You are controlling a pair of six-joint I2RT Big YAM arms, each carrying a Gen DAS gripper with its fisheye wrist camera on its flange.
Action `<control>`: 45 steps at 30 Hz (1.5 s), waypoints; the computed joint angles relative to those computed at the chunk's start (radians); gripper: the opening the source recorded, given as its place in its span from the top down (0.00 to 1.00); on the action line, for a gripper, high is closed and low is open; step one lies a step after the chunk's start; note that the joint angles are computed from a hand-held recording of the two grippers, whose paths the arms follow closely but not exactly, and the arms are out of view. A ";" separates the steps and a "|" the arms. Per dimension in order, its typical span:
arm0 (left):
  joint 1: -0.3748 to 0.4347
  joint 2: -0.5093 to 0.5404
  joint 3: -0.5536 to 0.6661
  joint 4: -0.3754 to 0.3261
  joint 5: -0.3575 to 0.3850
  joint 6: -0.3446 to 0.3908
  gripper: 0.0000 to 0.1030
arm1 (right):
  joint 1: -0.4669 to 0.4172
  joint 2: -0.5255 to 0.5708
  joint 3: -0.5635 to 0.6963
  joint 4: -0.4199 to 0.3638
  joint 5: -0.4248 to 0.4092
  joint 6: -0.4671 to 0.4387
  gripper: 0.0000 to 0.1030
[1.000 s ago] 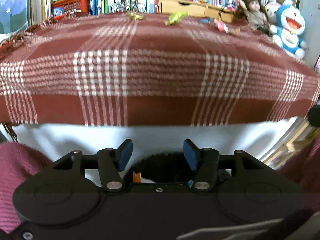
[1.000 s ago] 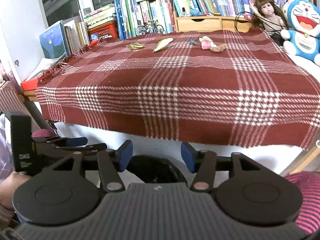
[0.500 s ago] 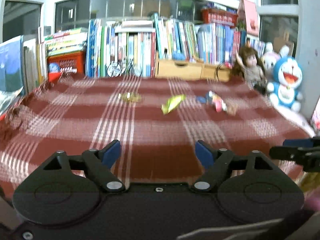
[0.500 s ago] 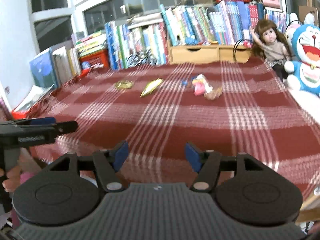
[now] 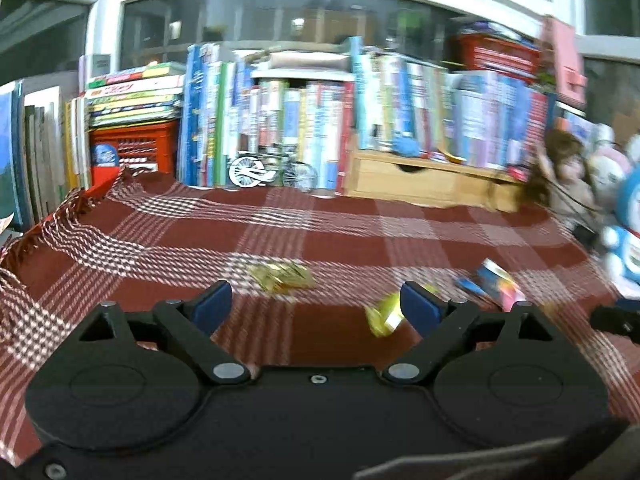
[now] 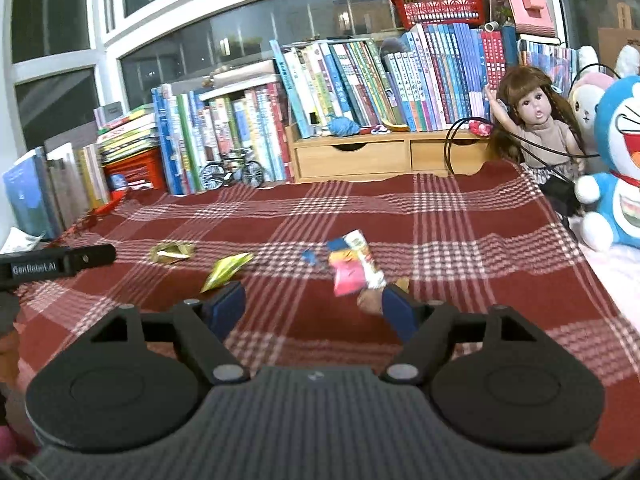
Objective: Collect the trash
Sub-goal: 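Grasp the gold foil wrapper with the left gripper while the right gripper grasps the colorful snack wrapper, then carry the gold wrapper and snack wrapper into the black bin and open both grippers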
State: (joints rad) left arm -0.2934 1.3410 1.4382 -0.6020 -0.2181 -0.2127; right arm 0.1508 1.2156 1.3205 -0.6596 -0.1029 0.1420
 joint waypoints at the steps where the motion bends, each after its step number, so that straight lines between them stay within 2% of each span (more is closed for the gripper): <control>1: 0.016 0.032 0.022 0.011 0.003 -0.012 0.12 | -0.004 0.025 0.012 0.011 0.000 0.002 0.18; 4: 0.059 0.124 0.093 0.015 0.027 -0.047 0.12 | -0.011 0.095 0.043 0.034 0.002 0.008 0.16; 9: 0.097 0.264 0.213 -0.047 0.033 -0.108 0.11 | -0.004 0.210 0.108 0.043 0.031 -0.011 0.15; 15: 0.103 0.345 0.263 -0.074 0.003 -0.127 0.10 | 0.009 0.307 0.171 0.043 0.064 -0.037 0.14; 19: 0.112 0.381 0.293 -0.107 0.034 -0.170 0.10 | 0.017 0.349 0.200 0.023 0.072 -0.049 0.14; 22: 0.109 0.387 0.283 -0.082 0.032 -0.168 0.15 | 0.022 0.366 0.209 0.010 0.069 -0.058 0.18; 24: 0.103 0.390 0.277 -0.062 0.009 -0.161 0.28 | 0.028 0.369 0.207 0.011 0.077 -0.076 0.34; 25: 0.100 0.389 0.274 -0.054 -0.001 -0.162 0.38 | 0.031 0.368 0.204 0.013 0.084 -0.084 0.36; 26: 0.098 0.389 0.272 -0.046 -0.012 -0.166 0.52 | 0.035 0.365 0.196 0.025 0.094 -0.092 0.43; 27: 0.097 0.387 0.270 -0.042 -0.016 -0.168 0.60 | 0.036 0.362 0.191 0.033 0.093 -0.096 0.51; 30: 0.096 0.381 0.265 -0.036 -0.015 -0.174 0.68 | 0.037 0.348 0.177 0.053 0.091 -0.098 0.53; 39: 0.067 0.307 0.202 0.034 -0.049 -0.099 0.71 | 0.049 0.297 0.140 0.079 0.096 -0.109 0.53; 45: 0.044 0.237 0.158 0.033 -0.060 -0.080 0.71 | 0.058 0.250 0.114 0.078 0.101 -0.111 0.53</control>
State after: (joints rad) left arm -0.2496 1.5778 1.5961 -0.5685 -0.2783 -0.2927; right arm 0.2090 1.4660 1.4348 -0.5819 -0.0023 0.0313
